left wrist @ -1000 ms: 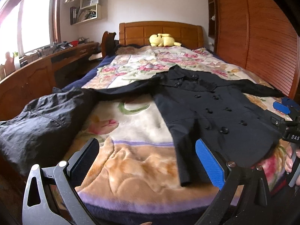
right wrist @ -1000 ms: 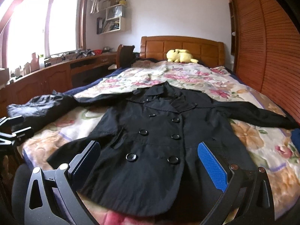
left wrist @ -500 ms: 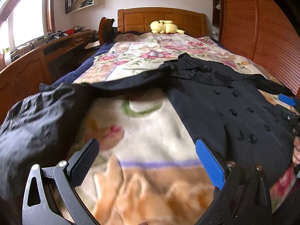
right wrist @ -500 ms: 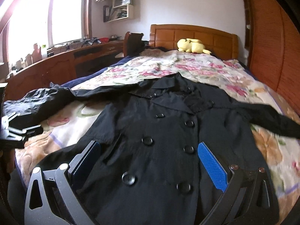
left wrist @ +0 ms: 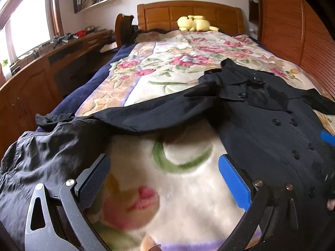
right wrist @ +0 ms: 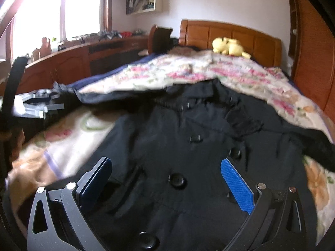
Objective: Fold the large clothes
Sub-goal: 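Move both tools toward the black coat's sleeve and hem, then grasp the black coat sleeve cuff with the left gripper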
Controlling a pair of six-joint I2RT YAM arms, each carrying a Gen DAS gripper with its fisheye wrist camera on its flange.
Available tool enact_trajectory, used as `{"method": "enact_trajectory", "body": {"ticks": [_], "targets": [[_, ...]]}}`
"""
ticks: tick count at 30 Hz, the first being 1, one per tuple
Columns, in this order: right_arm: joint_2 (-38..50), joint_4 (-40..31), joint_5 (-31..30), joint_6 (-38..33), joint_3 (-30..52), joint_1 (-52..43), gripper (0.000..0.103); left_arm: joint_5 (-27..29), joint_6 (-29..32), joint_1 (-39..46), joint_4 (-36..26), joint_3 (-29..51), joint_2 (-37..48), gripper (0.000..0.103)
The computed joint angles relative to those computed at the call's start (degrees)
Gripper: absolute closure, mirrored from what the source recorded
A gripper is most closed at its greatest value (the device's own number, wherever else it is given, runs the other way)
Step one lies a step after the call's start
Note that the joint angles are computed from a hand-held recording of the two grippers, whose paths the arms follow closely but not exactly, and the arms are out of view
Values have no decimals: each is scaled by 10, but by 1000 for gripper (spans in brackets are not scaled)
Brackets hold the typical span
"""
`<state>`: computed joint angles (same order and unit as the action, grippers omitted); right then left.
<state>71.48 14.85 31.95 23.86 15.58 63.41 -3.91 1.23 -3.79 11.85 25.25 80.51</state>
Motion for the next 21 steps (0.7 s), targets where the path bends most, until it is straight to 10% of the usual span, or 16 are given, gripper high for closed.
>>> {"method": "enact_trajectory", "body": {"ticks": [12, 21], "targets": [[88, 110, -41, 9, -43, -24, 0, 58, -26, 72, -28, 143, 167, 2], [93, 66, -54, -4, 1, -36, 0, 63, -59, 77, -61, 210, 237, 47]]}}
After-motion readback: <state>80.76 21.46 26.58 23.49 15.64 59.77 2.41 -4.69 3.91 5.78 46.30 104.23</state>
